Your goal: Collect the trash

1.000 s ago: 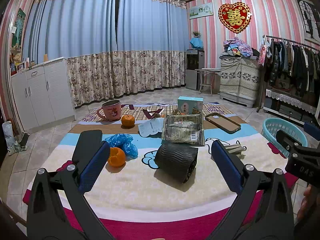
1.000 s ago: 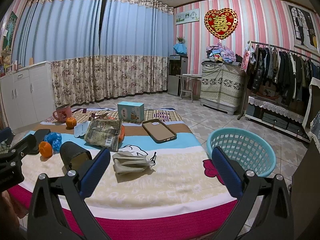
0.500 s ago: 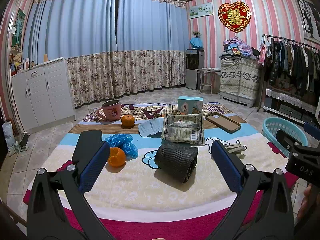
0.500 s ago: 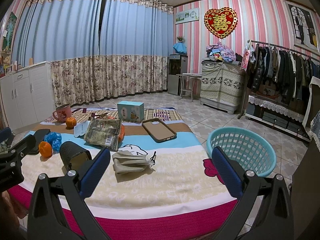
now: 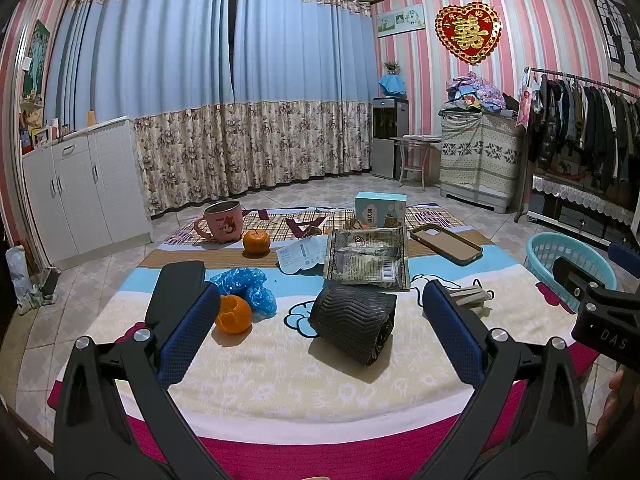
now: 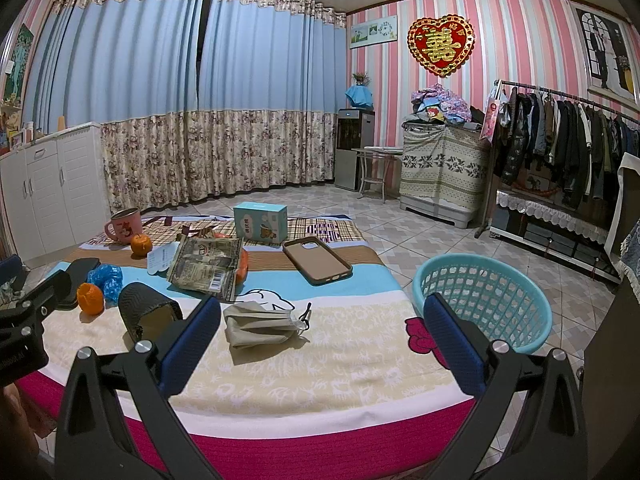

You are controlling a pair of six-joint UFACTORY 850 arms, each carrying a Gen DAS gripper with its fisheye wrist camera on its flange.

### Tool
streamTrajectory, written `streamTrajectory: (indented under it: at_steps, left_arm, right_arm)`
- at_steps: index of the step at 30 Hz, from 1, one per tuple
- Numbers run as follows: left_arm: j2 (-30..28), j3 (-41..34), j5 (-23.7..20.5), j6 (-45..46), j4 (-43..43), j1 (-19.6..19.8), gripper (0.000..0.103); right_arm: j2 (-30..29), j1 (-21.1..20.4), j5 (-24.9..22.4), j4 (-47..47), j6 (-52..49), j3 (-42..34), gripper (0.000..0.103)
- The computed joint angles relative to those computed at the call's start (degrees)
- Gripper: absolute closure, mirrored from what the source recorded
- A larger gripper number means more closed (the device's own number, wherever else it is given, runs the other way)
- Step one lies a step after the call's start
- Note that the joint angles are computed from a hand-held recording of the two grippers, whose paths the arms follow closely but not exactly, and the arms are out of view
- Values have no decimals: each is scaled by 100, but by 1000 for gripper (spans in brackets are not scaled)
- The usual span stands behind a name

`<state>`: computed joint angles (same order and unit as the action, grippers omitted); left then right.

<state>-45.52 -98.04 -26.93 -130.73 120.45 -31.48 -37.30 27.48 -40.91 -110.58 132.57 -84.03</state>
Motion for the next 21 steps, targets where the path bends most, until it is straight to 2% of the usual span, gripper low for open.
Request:
streamTrajectory:
  at_steps: [15,21]
  left_arm:
    - [-99,-32,46,-150,163,78,5]
    - [-179,-187,297,392,-266,145,5]
  right_arm:
    - [5,-5,-33,-72,115,31,4]
    - [-78,-20,-153,-66,68,-47,4]
